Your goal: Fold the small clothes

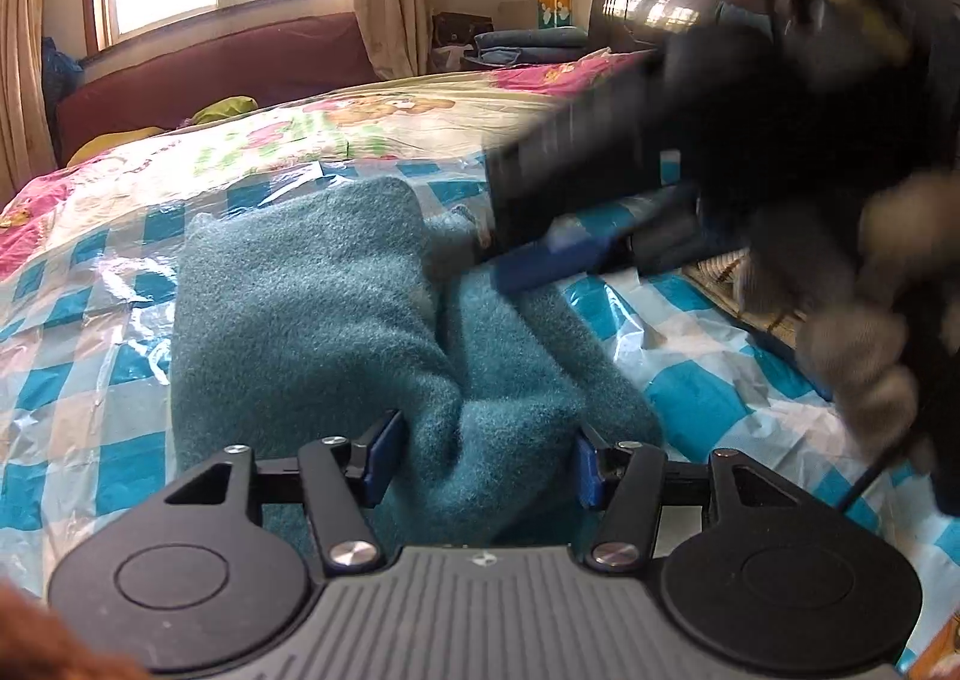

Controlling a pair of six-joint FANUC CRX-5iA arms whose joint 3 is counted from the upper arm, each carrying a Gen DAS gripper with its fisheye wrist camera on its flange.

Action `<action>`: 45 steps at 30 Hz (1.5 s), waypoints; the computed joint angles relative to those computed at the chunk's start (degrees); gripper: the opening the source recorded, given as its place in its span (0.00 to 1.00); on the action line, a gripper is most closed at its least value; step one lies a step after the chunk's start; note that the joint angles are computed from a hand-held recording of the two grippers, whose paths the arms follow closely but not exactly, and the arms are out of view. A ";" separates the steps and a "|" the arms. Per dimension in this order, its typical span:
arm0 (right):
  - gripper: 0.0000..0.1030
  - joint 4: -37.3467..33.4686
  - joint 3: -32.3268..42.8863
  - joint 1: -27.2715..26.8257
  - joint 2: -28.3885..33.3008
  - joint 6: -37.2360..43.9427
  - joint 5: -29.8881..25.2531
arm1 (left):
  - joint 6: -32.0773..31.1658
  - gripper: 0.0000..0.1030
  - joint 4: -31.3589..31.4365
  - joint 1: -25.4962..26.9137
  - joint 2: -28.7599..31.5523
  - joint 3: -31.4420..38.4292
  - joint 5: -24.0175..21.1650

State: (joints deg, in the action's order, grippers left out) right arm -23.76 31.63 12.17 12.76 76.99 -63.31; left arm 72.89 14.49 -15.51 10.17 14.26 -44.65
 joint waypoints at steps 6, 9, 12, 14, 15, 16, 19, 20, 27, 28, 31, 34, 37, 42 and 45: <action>0.34 16.49 -3.46 4.34 0.48 -4.32 -3.86 | -3.63 0.60 5.44 2.57 -3.42 -4.43 -0.77; 0.34 17.78 -5.95 5.23 -2.10 -4.75 -0.17 | -3.26 0.60 7.20 4.33 -4.78 -5.89 -1.33; 0.34 11.53 -3.70 4.11 -2.49 -2.02 1.78 | -2.46 0.60 7.21 5.63 -5.64 -6.69 -0.75; 0.37 7.49 0.01 3.06 -0.23 -1.90 0.49 | -1.05 0.60 5.70 6.05 -5.51 -6.38 -0.08; 0.38 7.28 1.31 3.10 1.04 -2.88 0.12 | 0.16 0.60 4.85 6.25 -5.40 -6.12 0.00; 0.40 6.84 2.38 2.99 2.30 -3.64 -0.13 | 0.88 0.60 4.60 6.50 -5.24 -5.99 0.08; 0.49 4.73 5.07 2.38 5.48 -6.98 -1.55 | 1.50 0.60 3.77 7.20 -5.23 -6.17 0.42; 0.55 3.75 5.63 2.09 6.13 -7.10 -1.81 | 1.40 0.60 3.53 7.33 -5.11 -6.15 0.38; 0.64 -4.46 5.83 0.00 6.76 -4.70 -2.34 | 3.07 0.60 3.85 8.60 -3.33 -5.40 -0.73; 0.62 -6.73 5.75 -0.68 6.67 -3.61 -2.34 | 3.23 0.60 3.67 8.56 -2.87 -4.95 -1.05; 0.61 -5.58 5.62 0.06 7.32 -3.79 -1.97 | 3.17 0.60 2.71 8.08 -1.98 -3.92 -1.72; 0.41 -6.25 5.35 -0.14 7.43 -4.09 -1.63 | 3.06 0.60 1.76 7.72 -1.65 -3.00 -2.34; 0.26 -10.31 4.20 -1.96 5.73 -2.79 -0.13 | 1.86 0.60 2.43 7.52 -1.58 -2.41 -2.30; 0.23 -10.71 2.52 -2.67 1.89 0.67 2.76 | -6.15 0.60 9.43 6.39 -2.15 -3.37 1.30; 0.23 -10.60 1.46 -4.07 0.04 0.43 3.37 | -10.51 0.61 14.30 5.41 -1.39 -3.81 3.04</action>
